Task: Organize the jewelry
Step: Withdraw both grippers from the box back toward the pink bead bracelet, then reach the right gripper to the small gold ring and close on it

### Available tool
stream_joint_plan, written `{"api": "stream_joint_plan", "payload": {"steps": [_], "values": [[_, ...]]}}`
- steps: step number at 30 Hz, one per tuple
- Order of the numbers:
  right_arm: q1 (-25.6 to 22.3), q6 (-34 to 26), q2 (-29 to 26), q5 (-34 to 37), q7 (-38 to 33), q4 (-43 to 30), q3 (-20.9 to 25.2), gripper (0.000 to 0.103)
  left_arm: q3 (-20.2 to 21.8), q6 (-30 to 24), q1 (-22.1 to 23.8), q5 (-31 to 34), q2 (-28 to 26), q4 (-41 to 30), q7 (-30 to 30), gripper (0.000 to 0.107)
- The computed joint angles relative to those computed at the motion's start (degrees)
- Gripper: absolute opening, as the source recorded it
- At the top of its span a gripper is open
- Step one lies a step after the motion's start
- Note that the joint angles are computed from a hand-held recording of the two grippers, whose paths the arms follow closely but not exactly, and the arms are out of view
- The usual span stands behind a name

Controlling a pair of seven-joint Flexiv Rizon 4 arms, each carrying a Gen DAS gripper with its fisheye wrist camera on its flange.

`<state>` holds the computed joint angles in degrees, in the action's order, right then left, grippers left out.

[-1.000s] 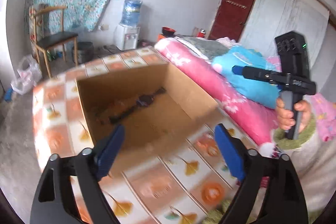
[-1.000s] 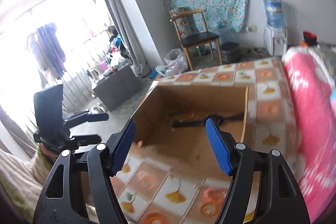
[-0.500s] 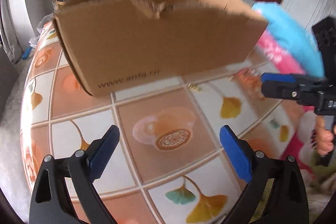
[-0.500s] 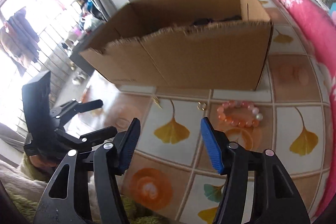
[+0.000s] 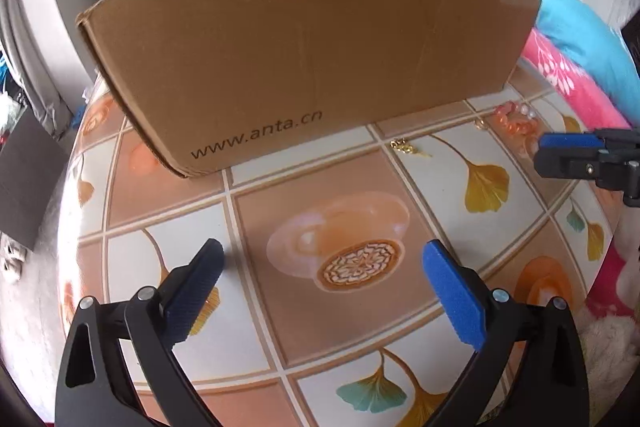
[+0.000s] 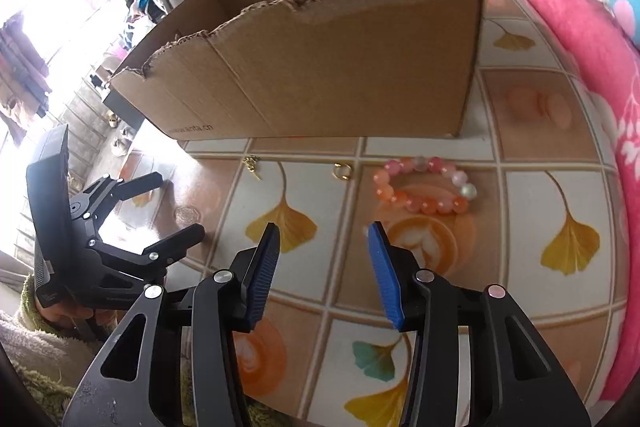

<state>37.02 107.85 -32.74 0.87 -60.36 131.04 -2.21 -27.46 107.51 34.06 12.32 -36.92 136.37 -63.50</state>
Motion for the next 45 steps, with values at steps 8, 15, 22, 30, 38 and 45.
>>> {"api": "stream_joint_plan", "payload": {"steps": [8,15,22,30,38,45], "values": [[4.1,0.3,0.2,3.0,0.8,1.6,-4.8,0.037,0.2,1.4,0.2,1.1,-0.7,-0.1,-0.2,0.098],[1.2,1.5,-1.3,0.0,-3.3,-1.1,-1.1,0.037,0.2,0.8,0.1,1.1,-0.5,-0.3,-0.4,0.098],[-7.6,1.7,-2.3,-1.1,-1.6,-2.6,2.8,0.035,0.1,0.7,0.2,0.9,-0.3,0.0,-0.3,0.098],[-13.5,5.6,-0.1,-1.5,0.7,-0.3,6.6,0.035,0.1,0.7,0.2,0.9,-0.3,0.0,-0.3,0.098],[2.0,-0.7,-2.9,0.0,-2.4,-4.6,-3.5,0.034,-0.4,0.4,0.9,1.2,-0.5,-0.2,0.1,0.098],[13.4,-4.5,-5.7,1.3,-0.9,-6.6,-14.9,0.026,-0.5,0.6,0.9,1.0,-0.5,-0.1,0.3,0.098]]}}
